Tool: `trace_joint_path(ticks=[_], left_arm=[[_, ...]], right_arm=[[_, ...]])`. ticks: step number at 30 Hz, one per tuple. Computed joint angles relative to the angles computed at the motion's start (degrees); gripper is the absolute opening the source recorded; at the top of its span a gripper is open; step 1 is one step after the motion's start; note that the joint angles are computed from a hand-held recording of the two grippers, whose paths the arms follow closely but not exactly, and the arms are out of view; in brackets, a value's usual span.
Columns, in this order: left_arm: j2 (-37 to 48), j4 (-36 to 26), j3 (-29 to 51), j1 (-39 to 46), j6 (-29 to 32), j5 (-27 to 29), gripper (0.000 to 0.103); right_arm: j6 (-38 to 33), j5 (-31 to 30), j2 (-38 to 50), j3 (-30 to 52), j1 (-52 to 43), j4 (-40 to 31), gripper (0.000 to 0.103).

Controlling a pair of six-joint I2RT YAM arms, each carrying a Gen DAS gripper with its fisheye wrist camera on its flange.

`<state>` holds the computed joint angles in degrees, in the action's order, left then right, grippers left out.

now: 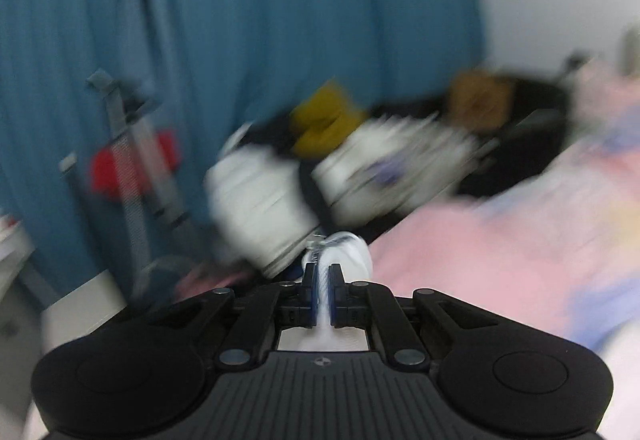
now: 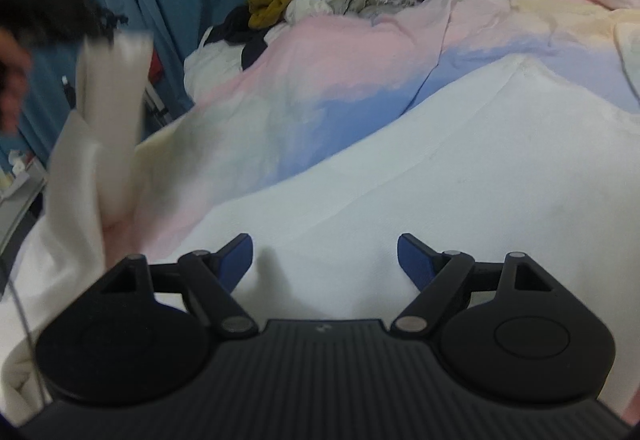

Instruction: Fold clothes

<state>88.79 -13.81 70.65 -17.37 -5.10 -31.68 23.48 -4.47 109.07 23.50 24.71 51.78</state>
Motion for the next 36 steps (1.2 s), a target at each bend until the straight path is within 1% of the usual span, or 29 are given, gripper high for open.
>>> trace_joint_path(ticks=[2, 5, 8, 9, 10, 12, 14, 16, 17, 18, 20, 21, 23, 25, 26, 28, 31, 32, 33, 35, 36], left_arm=[[-2.4, 3.0, 0.6, -3.7, 2.1, 3.2, 0.003], [-0.1, 4.3, 2.7, -8.6, 1.8, 2.1, 0.005], [2.3, 6.6, 0.8, -10.7, -0.4, 2.0, 0.021], [3.1, 7.0, -0.2, -10.9, -1.0, 1.5, 0.036], [4.0, 7.3, -1.1, -11.2, -1.7, 0.9, 0.048], [3.7, 7.1, -4.0, -11.7, -3.9, -0.3, 0.053], [1.1, 7.7, -9.3, -11.0, -6.6, -0.3, 0.058], [-5.5, 10.1, -18.3, -10.6, -9.2, 0.0, 0.069], [-8.9, 11.0, -22.6, -10.3, -10.5, 0.1, 0.072], [-13.6, 10.3, -27.3, -10.5, -11.2, -0.1, 0.076], [-21.9, 8.7, -35.5, -7.7, -11.0, 2.2, 0.076], [-26.3, 7.5, -39.4, -6.0, -10.6, 3.6, 0.076], [-32.5, 5.0, -44.4, -5.0, -8.0, 3.4, 0.076], [-33.2, 6.6, -46.5, -2.1, -3.2, 6.3, 0.076], [-33.1, 8.8, -47.6, -0.7, -1.2, 8.5, 0.076], [-27.5, 15.8, -46.9, 0.6, 2.8, 12.9, 0.080], [-12.7, 25.5, -41.5, -0.3, 9.7, 18.5, 0.081], [-7.5, 28.1, -39.4, -1.4, 10.7, 18.8, 0.080], [-2.2, 30.0, -36.4, -2.0, 11.2, 19.5, 0.079], [5.7, 28.9, -30.0, -2.1, 10.7, 21.8, 0.078], [9.5, 27.8, -26.6, -2.1, 10.5, 23.0, 0.074]], right_arm=[[0.7, 0.1, -1.3, -1.1, -0.7, 1.4, 0.082], [1.8, 0.1, -2.3, -2.5, -2.3, 3.9, 0.082], [2.9, -2.5, -1.7, -2.7, -4.5, 5.5, 0.082], [3.4, -3.6, -1.1, -2.5, -5.1, 6.1, 0.082], [3.7, -4.7, -0.5, -2.4, -5.6, 6.9, 0.082], [4.4, -7.2, 0.8, -2.2, -6.6, 8.4, 0.082], [4.9, -9.0, 1.6, -1.8, -7.4, 9.3, 0.082], [6.1, -10.9, 2.2, -1.6, -8.6, 9.9, 0.082], [6.9, -12.0, 2.5, -1.5, -9.2, 10.2, 0.082], [7.5, -12.8, 2.7, -1.3, -9.7, 10.3, 0.082], [8.6, -13.9, 2.7, -0.9, -10.3, 9.7, 0.082], [9.3, -14.7, 2.5, -0.5, -10.7, 8.8, 0.082], [10.2, -15.6, 1.5, 0.2, -11.3, 5.8, 0.082], [10.6, -14.7, -0.5, -0.3, -11.3, 3.6, 0.083], [10.9, -14.8, -1.2, -0.8, -11.6, 3.5, 0.082], [10.8, -14.4, -2.3, -1.9, -12.2, 3.9, 0.083], [10.5, -12.3, -2.7, -2.5, -12.6, 4.6, 0.083], [10.5, -12.2, -2.0, -2.3, -12.8, 4.7, 0.083], [10.6, -12.3, -1.3, -2.1, -13.0, 5.1, 0.083], [10.7, -12.5, 0.2, -1.8, -13.4, 5.8, 0.082], [10.9, -12.9, 0.7, -1.6, -13.8, 5.8, 0.083]])
